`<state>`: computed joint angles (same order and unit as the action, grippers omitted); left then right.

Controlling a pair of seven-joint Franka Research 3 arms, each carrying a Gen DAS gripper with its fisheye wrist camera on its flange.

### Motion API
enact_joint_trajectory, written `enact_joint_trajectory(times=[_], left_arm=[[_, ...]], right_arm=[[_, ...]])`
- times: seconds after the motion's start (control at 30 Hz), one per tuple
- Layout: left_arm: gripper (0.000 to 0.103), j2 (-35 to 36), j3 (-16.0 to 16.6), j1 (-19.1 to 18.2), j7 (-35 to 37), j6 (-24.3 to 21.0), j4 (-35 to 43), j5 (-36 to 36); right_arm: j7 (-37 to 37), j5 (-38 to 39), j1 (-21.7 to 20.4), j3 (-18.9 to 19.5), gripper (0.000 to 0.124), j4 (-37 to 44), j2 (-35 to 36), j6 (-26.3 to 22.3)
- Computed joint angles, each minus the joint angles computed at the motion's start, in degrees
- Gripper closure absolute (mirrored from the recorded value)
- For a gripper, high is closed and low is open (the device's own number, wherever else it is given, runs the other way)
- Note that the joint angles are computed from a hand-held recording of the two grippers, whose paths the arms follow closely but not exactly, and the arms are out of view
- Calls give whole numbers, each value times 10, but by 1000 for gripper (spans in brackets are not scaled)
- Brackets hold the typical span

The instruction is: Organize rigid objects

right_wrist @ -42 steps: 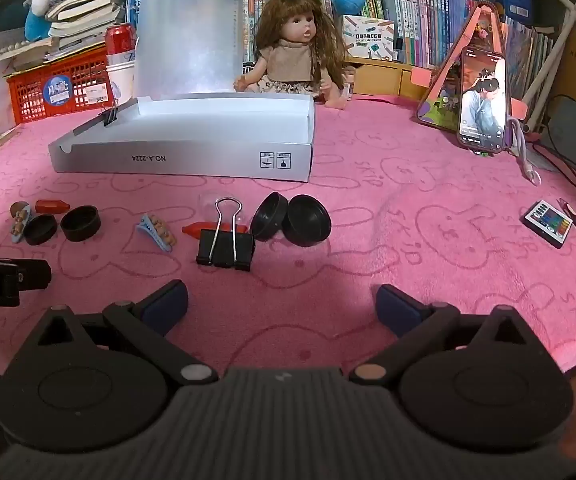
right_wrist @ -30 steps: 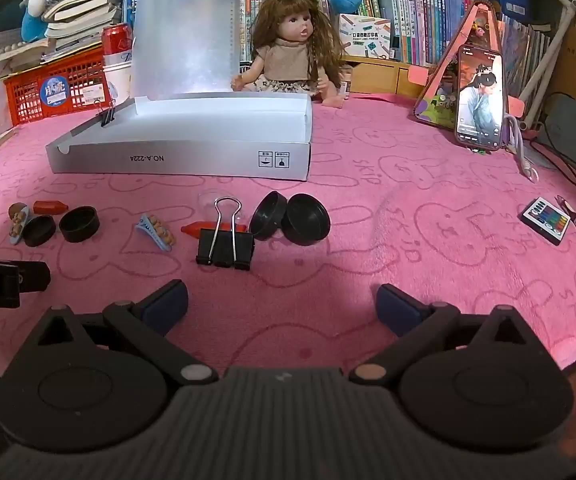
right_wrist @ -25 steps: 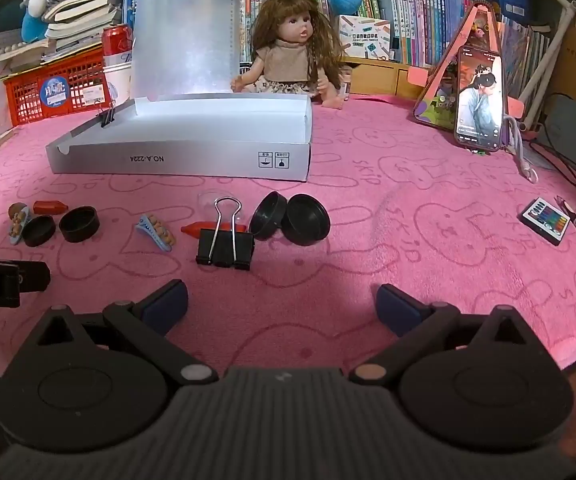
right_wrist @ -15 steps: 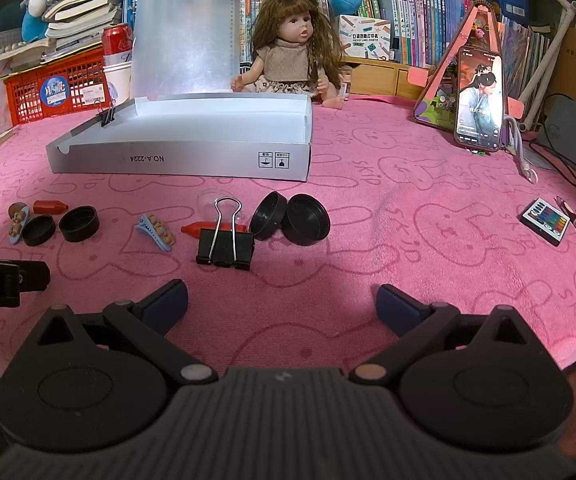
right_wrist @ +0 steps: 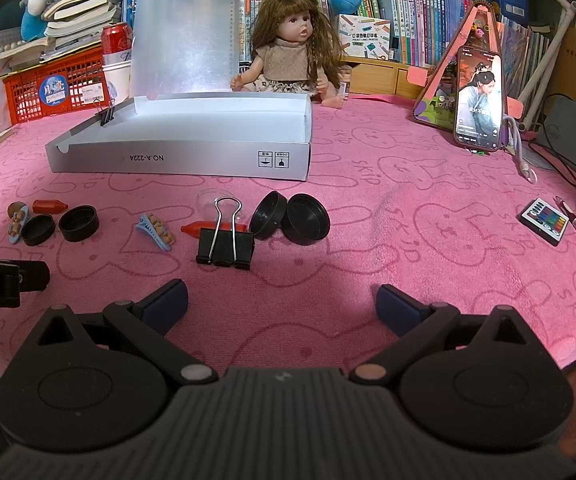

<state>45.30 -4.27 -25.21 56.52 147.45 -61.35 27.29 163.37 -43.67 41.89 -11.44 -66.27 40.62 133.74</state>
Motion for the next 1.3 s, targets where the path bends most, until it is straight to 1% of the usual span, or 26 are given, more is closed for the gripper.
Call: enact_joint_trajectory(times=[1.03, 1.13, 1.2, 1.3], left_arm=[[0, -1, 3, -2, -4, 1, -2, 3], [0, 1, 0, 0, 1, -2, 2, 0], [0, 8, -4, 2, 10, -11, 14, -5], [0, 3, -5, 4, 16, -13, 9, -9]], right_arm=[[-1, 3, 1, 0, 21, 1, 0, -2], [3, 1, 1, -1, 21, -3, -2, 0], [4, 0, 0, -1, 21, -6, -3, 3], [11, -6, 2, -3, 21, -10, -5, 6]])
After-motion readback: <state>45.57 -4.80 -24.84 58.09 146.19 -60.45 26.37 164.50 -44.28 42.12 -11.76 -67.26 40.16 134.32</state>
